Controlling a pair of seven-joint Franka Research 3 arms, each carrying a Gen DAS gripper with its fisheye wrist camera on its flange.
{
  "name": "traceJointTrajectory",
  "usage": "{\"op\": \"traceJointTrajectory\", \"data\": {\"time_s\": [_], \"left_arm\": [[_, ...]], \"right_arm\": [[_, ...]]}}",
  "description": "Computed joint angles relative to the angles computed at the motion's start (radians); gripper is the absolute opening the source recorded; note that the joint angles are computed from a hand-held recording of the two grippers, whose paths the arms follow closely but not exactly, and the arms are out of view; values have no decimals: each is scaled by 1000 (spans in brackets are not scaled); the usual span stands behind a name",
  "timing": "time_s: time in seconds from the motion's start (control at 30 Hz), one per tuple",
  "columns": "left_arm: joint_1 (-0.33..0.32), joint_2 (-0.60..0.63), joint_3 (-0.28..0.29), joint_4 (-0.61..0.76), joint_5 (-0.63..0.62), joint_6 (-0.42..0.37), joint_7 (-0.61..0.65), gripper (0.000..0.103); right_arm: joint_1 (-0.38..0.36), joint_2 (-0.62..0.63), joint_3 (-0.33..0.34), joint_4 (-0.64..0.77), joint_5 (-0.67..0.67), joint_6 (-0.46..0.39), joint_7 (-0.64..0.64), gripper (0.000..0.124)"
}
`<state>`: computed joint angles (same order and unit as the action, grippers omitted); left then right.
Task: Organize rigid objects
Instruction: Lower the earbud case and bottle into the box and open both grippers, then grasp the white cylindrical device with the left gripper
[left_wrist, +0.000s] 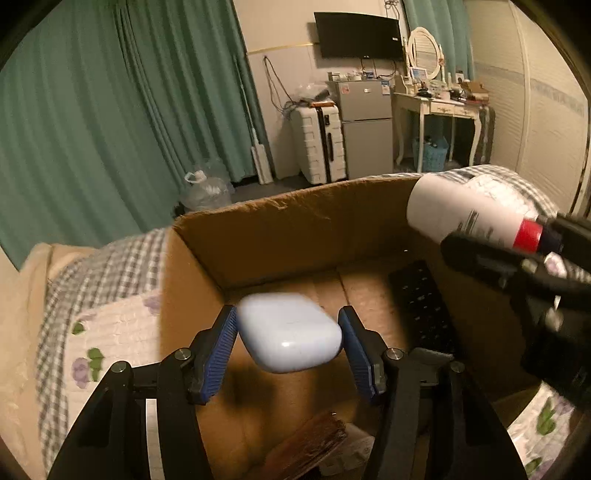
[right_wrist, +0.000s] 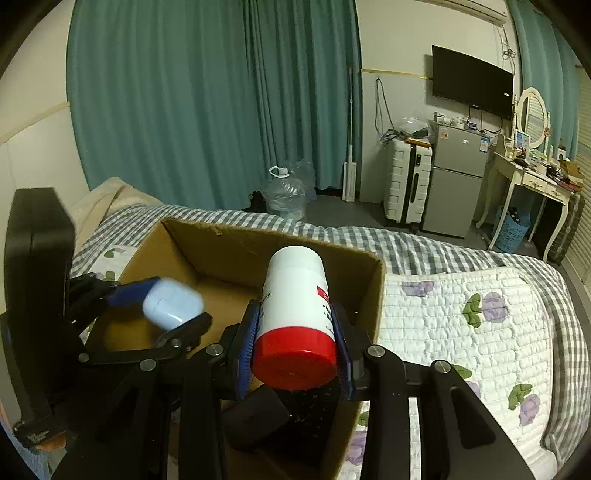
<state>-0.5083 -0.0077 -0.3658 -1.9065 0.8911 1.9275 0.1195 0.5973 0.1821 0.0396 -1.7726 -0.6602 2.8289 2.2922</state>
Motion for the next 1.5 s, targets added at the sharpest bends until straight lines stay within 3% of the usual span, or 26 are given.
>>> {"op": "traceJointTrajectory", "data": {"time_s": [0.07, 0.47, 0.5, 0.57, 0.7, 0.87, 1.0, 1.1, 1.3, 1.43, 1.5], "left_arm": [[-3, -11, -3, -4, 14, -11, -18, 62], [46, -156, -29, -140, 8, 97, -135, 64], [47, -168, -34, -148, 9, 100, -143, 64], [52, -186, -45, -153, 16, 105, -154, 63], [52, -234, -69, -159, 3, 90, -172, 64], [41, -273, -116, -122, -29, -10, -161, 64], [19, -281, -173, -44, -41, -130, -143, 64], [-6, -250, -217, 37, -30, -243, -116, 64], [-87, -152, -265, 181, 4, -453, -142, 65], [-137, -112, -229, 184, -39, -466, -212, 65], [-154, -92, -201, 163, -64, -432, -248, 65]], "right_arm": [[4, 1, -1, 9, -9, -13, 3, 36], [35, 129, -17, 137, 95, -85, -77, 36], [38, 131, -20, 139, 107, -87, -82, 38], [58, 111, -45, 114, 81, -62, -50, 64], [81, 31, -60, 59, -16, -78, 44, 66], [56, -136, 0, -38, -104, -139, 115, 76], [27, -249, 65, -68, -105, -216, 90, 79], [13, -315, 118, -71, -88, -300, 15, 87], [-7, -407, 178, -140, 53, -421, -223, 88], [-18, -479, 189, -270, 152, -437, -362, 88], [-19, -491, 182, -312, 224, -445, -439, 88]]}}
